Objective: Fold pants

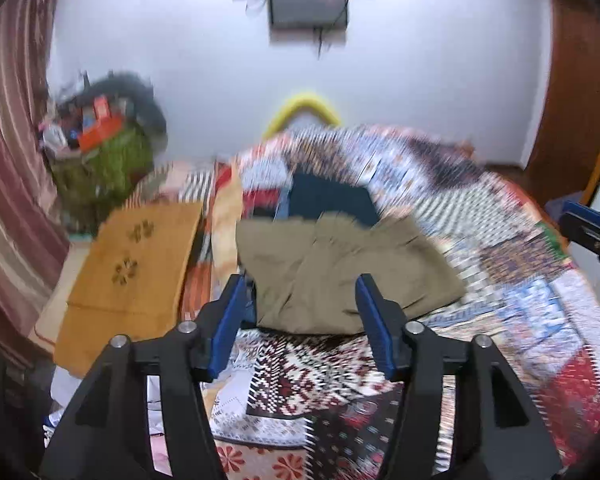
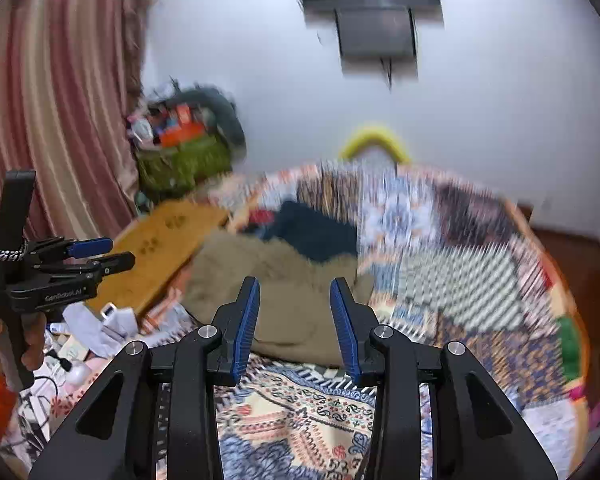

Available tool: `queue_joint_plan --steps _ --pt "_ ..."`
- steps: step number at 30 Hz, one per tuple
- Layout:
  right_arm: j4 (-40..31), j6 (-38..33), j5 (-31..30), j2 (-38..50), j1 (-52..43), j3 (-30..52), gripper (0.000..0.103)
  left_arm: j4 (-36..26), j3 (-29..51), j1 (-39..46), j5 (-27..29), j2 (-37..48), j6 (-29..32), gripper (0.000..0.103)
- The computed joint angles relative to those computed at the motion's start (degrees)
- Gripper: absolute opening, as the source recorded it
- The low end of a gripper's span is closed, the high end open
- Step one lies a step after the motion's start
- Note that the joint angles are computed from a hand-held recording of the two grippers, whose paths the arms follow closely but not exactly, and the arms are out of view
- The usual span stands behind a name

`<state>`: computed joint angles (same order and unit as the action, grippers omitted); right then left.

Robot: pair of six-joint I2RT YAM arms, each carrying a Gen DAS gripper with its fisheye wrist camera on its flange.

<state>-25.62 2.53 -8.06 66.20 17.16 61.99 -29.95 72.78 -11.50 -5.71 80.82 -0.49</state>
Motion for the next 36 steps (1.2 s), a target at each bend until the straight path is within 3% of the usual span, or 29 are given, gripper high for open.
queue_joint_plan --steps 7,12,15,18,20,22,24,27,36 --pt "-4.78 1.94 7.21 -17.29 8.36 -1.02 0.033 -2.85 -5.54 -10.93 -10.33 -22.16 -1.32 0.063" --pt "-7.92 5.19 16.25 -25.64 17.80 -1.41 0.034 -5.53 -7.07 -26.42 -24.71 -33.04 -3.85 0.068" --pt "-10.07 6.77 28.00 -29.35 29.03 -1.26 0.038 -7.38 -7.52 -37.29 -35.11 -36.36 -6.70 0.073" --pt "-10.65 7.53 41.39 -31.23 41.13 -1.55 0.054 -9.33 -7.78 -47.63 -44.89 -37.99 -10.23 0.081" --pt "-11.20 8.54 50.95 -31.49 49.77 -1.55 0.070 -10.59 -7.84 -53.86 -50.93 -38.37 -12.82 0.089" --pt "-11.06 9.82 57.10 -31.53 55.01 -2.05 0.082 -12.17 -7.74 -58.74 -55.51 -38.33 -15.32 0.098" --pt "-10.89 10.44 59.69 -31.68 56.68 -2.36 0.090 -14.39 -7.19 -62.41 -59.16 -37.79 -18.07 0.101" --pt "-12.09 12.41 65.45 -31.40 60.60 -2.44 0.102 -17.16 -6.59 -64.46 -60.91 -37.48 -20.99 0.103" --pt "-16.66 17.18 74.25 -30.82 67.60 -1.51 0.103 -17.35 -7.47 -63.15 -59.38 -38.47 -22.44 0.103"
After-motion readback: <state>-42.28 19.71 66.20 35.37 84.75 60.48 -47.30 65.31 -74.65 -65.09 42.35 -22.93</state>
